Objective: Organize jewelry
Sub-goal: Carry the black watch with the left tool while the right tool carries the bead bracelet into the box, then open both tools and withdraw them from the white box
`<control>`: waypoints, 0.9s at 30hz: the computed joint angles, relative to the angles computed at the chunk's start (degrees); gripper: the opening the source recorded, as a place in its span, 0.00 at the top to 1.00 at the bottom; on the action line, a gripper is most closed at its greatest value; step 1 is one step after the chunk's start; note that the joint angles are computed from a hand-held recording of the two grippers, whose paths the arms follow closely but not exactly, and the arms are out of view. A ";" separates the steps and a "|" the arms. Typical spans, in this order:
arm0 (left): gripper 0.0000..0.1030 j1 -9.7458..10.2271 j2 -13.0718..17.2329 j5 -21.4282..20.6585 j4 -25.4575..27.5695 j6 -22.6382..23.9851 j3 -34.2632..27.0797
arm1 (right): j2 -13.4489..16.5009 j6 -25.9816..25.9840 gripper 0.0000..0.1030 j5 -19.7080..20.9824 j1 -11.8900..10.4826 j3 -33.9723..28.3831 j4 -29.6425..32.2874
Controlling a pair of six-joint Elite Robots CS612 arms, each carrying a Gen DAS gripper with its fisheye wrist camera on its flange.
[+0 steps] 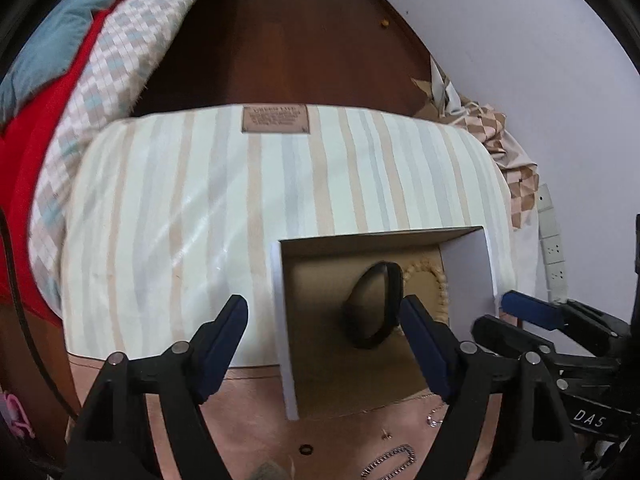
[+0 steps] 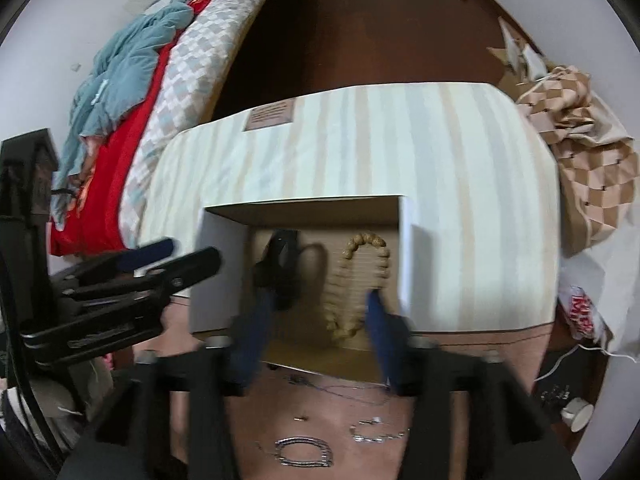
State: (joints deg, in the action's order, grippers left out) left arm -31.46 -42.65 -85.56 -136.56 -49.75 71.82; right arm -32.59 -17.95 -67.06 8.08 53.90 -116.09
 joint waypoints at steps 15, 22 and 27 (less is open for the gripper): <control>0.01 -3.48 -3.62 13.97 4.49 -4.06 5.74 | -4.01 1.86 0.09 -18.06 2.27 10.21 -13.29; 0.01 -4.81 -5.39 17.68 4.91 -7.52 7.55 | -6.83 2.07 0.04 -18.86 2.27 14.48 -18.31; 0.01 -5.85 -6.90 20.35 5.20 -8.62 8.81 | -8.85 2.32 0.04 -18.58 2.08 16.97 -21.15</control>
State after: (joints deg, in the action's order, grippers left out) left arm -37.31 -49.56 -65.21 -131.35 -58.37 80.63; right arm -41.45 -15.62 -85.63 10.15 70.87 -137.23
